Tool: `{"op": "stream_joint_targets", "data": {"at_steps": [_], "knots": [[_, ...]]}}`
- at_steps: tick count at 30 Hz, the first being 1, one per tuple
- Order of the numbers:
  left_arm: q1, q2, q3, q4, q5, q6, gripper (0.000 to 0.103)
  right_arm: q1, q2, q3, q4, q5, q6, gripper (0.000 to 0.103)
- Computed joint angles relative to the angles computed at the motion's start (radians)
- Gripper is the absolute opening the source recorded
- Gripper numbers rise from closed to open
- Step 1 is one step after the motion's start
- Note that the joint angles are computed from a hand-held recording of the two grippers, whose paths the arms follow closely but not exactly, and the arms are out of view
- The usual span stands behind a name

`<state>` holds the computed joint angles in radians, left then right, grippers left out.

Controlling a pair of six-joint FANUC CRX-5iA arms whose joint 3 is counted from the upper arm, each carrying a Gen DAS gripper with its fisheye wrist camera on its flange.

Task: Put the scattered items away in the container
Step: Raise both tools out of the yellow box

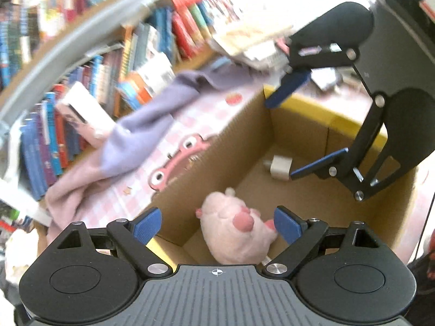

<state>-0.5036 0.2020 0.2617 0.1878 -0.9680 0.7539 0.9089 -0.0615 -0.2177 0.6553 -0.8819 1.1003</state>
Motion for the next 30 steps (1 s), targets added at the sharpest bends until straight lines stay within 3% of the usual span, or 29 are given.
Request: {"op": "stream_joint_targets", "data": {"at_steps": [2, 8, 15, 20, 26, 27, 30], "knots": [[0.006, 0.002, -0.016, 0.034, 0.056, 0.013, 0.093, 0.024, -0.028, -0.039, 0.085, -0.002, -0.122, 0.068], [0.039, -0.122, -0.165, 0.133, 0.167, 0.131, 0.097, 0.099, -0.112, -0.151, 0.283, -0.027, -0.495, 0.068], [0.038, -0.220, -0.266, 0.102, 0.234, 0.282, 0.097, 0.223, -0.109, -0.189, 0.365, -0.211, -0.995, 0.068], [0.055, -0.299, -0.383, 0.124, 0.315, 0.364, 0.097, 0.321, -0.066, -0.169, 0.377, -0.359, -1.113, 0.067], [0.074, -0.388, -0.525, 0.145, 0.448, 0.349, 0.097, 0.394, 0.008, -0.137, 0.422, -0.499, -1.153, 0.068], [0.077, -0.406, -0.550, 0.145, 0.485, 0.334, 0.097, 0.400, 0.021, -0.131, 0.432, -0.517, -1.160, 0.068], [0.095, -0.462, -0.652, 0.287, 0.596, 0.140, 0.100, 0.413, 0.052, -0.111, 0.467, -0.553, -1.161, 0.070]]}}
